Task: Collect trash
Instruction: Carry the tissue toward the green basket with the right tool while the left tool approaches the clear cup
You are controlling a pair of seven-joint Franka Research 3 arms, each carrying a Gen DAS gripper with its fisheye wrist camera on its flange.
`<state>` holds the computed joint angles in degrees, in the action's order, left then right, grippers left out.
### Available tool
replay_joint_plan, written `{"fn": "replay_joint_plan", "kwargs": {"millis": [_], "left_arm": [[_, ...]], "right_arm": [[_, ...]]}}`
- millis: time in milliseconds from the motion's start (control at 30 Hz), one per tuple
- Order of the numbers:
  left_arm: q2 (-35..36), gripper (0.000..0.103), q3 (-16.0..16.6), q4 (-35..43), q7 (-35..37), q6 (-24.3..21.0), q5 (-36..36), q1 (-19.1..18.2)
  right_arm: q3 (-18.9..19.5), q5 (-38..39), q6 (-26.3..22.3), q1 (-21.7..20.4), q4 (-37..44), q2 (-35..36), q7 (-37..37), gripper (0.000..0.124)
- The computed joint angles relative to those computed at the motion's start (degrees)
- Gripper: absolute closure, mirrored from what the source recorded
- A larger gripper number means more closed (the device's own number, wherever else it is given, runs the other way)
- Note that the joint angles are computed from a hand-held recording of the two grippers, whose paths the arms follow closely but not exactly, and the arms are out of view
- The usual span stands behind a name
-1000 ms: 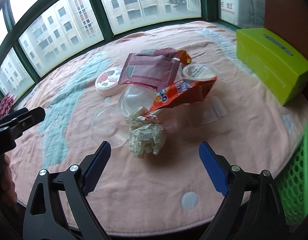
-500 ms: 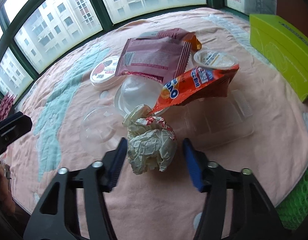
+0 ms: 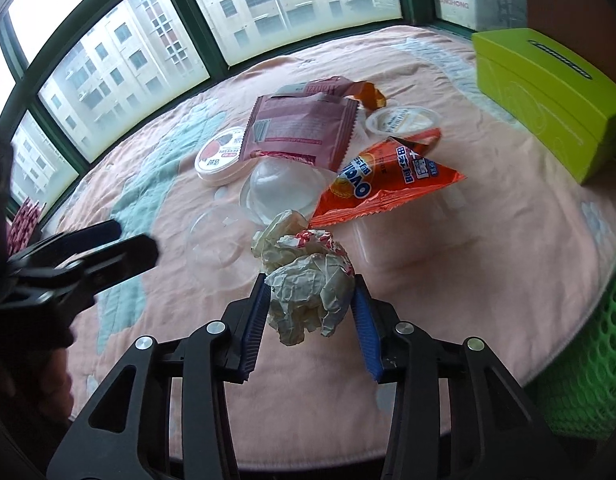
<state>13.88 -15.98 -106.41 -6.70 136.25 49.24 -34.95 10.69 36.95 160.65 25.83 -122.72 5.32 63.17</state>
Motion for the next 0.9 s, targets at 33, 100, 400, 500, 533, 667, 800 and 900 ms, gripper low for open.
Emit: {"fn": "replay_joint_plan", "kwargs": {"millis": [33, 100, 400, 500, 533, 667, 800, 900], "left_arm": [[0.67, 0.008, 0.06, 0.56, 0.81, 0.67, 0.23, 0.15], [1.63, 0.009, 0.34, 1.24, 1.87, 2.14, 0.25, 0.38], [3.38, 0.031, 2.02, 0.52, 3.89, 9.62, -2.36, 1.50], [3.57, 0.035, 2.24, 0.05, 4.02, 11.48, -2.78, 1.64], [3.76, 0.036, 2.31, 0.13, 4.12, 11.50, -2.94, 1.55], [4.13, 0.042, 2.77, 0.24, 3.91, 11.92, -2.80, 1.17], [4.58, 0.051, 3.18, 0.46, 3.42, 12.02, -2.08, 0.89], [4.65, 0.057, 3.23, 0.42, 3.65, 11.80, -2.18, 0.88]], "right_arm": [[-0.04, 0.06, -0.05, -0.03, -0.40, -0.48, 0.05, 0.083], [-0.03, 1.70, -0.66, -0.28, -1.22, -1.52, -1.16, 0.083], [-1.07, 2.79, 0.62, 0.26, -5.35, -5.66, -1.42, 0.082], [-1.59, 2.58, 1.06, 0.32, -6.69, -7.14, -0.73, 0.082], [-1.81, 2.51, 1.11, 0.26, -7.09, -7.67, -0.40, 0.082], [-2.61, 2.06, 2.13, 0.06, -8.94, -9.71, 0.31, 0.082], [-3.30, 0.92, 3.29, -0.28, -11.00, -12.01, 1.56, 0.082], [-3.97, 0.36, 3.77, -0.47, -12.36, -13.70, 2.48, 0.082]]}}
